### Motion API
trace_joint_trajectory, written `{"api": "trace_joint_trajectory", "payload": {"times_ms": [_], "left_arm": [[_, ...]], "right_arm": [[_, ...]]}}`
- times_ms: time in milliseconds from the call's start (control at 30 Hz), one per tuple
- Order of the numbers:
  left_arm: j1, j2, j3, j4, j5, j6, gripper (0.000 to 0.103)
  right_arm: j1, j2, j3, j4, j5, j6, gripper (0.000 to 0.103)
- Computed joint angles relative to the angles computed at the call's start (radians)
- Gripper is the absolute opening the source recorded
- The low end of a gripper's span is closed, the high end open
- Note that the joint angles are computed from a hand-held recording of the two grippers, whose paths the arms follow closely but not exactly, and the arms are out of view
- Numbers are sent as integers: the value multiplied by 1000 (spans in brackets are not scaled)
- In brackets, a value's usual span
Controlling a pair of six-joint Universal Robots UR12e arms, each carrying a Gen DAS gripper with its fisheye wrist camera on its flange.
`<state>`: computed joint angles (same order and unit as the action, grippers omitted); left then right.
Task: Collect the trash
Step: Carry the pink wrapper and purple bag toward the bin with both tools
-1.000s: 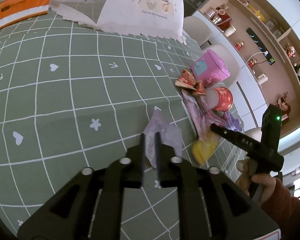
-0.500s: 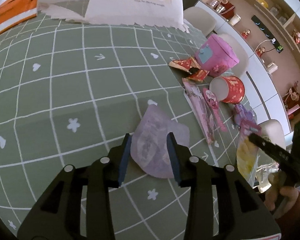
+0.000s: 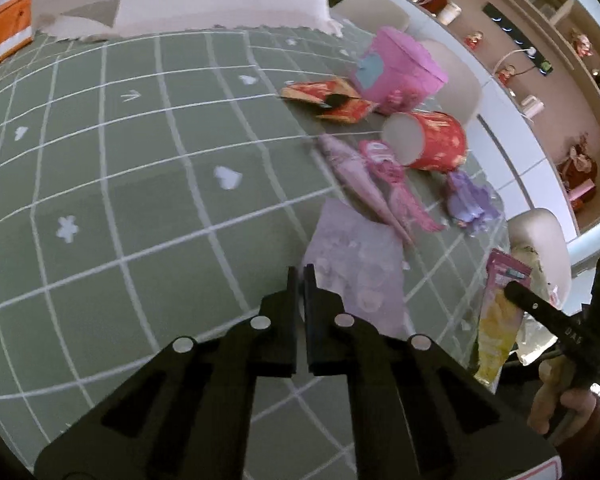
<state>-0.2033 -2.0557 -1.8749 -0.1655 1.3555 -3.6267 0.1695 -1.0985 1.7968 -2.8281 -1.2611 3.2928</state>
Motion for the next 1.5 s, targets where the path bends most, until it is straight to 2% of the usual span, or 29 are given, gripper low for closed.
{"api": "trace_joint_trajectory", "payload": {"times_ms": [233,567,700,933,1100,1400,1500], "left_arm": [[-29,6,33,50,-6,9,0],[-90,10,139,67,35,55,0],[-118,-4,203,75,27,60,0],[-185,-52,352,84,42,112,0],[-231,-100,454,74,32,118,0],[-306,-204,628,-6,4,95,0],[-331,-243,694,-59,10,98,0]], "right_arm": [[-21,-41,42,-44,8,-39,12],[-88,-116,94,-165,28,-90,12],[-123,-142,105,-206,35,-111,12],[-205,-192,140,-286,64,-141,12],[-277,-228,171,-336,80,-153,12],[-400,-276,224,-388,100,-185,12],[-450,-286,245,-411,111,-182,12]]}}
